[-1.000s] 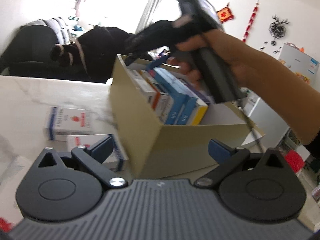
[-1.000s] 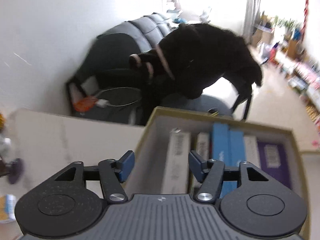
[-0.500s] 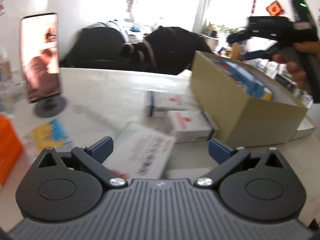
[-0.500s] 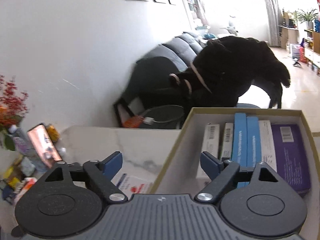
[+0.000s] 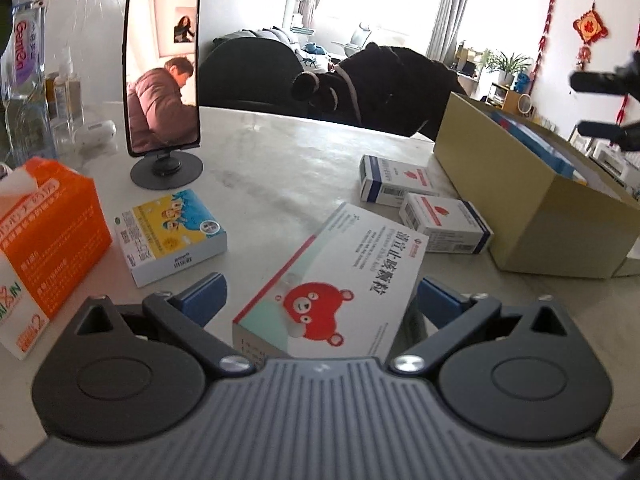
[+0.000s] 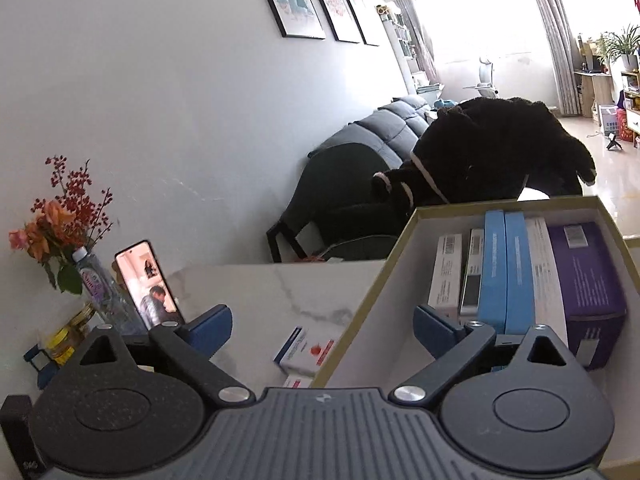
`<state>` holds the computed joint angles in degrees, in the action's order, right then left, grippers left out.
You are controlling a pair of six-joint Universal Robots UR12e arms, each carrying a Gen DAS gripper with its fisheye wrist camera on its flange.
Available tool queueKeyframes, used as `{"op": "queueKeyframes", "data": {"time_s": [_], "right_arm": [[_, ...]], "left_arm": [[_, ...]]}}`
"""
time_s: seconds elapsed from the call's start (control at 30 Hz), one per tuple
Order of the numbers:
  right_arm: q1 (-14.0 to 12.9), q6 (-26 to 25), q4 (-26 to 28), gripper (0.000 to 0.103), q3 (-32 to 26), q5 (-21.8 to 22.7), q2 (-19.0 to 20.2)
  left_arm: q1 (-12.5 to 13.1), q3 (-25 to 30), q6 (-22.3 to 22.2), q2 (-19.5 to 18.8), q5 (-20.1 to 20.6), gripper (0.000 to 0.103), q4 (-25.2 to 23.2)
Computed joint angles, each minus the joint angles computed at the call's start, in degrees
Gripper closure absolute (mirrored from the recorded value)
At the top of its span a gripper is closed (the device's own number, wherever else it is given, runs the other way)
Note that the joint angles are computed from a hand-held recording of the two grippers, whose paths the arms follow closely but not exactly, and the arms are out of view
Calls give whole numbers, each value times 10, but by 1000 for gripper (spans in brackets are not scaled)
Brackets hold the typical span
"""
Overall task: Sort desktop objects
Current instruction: 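Withdraw the right gripper from the shoebox over the table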
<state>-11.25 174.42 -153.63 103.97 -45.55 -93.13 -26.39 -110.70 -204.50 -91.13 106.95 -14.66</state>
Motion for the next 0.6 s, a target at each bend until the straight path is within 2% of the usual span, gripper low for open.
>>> {"op": "queueKeyframes", "data": {"time_s": [0.1, 0.27, 0.43, 0.6], "right_arm": [[-4, -13, 16, 5, 9, 5, -10], [-9, -14, 9, 4, 28, 17, -21], [-11, -4, 8, 3, 40, 8, -28], [-14, -15, 24, 3, 49, 9, -38]], "left_arm": [[7, -2, -3, 2, -4, 0, 1], [20, -4, -25, 6, 7, 0, -8], [29, -11, -40, 16, -13, 0, -9], [23, -15, -29, 20, -32, 0, -12]]}}
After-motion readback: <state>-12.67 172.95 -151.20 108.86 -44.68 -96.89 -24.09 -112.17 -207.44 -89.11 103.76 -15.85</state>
